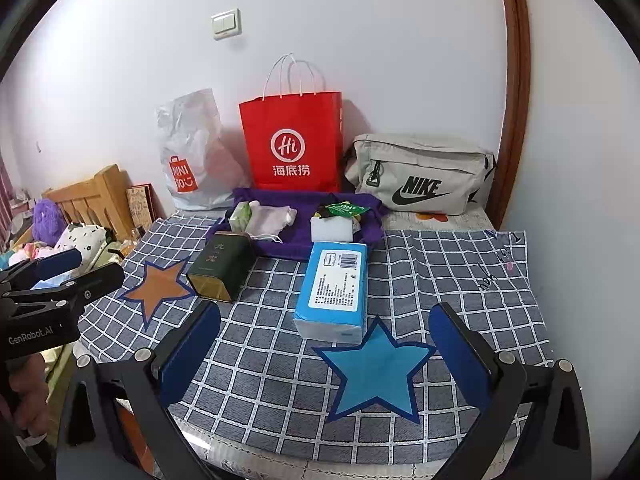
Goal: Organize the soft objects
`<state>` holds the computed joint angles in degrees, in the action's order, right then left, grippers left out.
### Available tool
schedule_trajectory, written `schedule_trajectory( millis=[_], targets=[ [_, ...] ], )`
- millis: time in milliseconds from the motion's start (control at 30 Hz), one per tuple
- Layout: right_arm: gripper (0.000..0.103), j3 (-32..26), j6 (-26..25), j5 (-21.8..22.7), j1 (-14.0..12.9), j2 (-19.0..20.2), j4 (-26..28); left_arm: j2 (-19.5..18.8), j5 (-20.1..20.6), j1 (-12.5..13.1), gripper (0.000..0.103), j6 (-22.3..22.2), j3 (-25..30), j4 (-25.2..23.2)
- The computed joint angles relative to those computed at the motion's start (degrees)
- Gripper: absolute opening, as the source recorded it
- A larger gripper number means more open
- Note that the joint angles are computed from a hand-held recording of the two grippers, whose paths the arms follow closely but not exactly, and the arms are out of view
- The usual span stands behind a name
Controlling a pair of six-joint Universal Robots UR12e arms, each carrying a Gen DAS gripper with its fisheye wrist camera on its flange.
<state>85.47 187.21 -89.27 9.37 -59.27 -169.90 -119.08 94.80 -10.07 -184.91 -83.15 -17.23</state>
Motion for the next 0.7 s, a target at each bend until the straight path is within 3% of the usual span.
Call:
schedule_trajectory(
  millis=[700],
  targets=[
    [0.102, 0.3, -0.2, -0.09, 0.04, -0.29, -0.23, 0.35, -0.02, -0.16, 0.09, -0.06, -0.29, 0.06]
  ],
)
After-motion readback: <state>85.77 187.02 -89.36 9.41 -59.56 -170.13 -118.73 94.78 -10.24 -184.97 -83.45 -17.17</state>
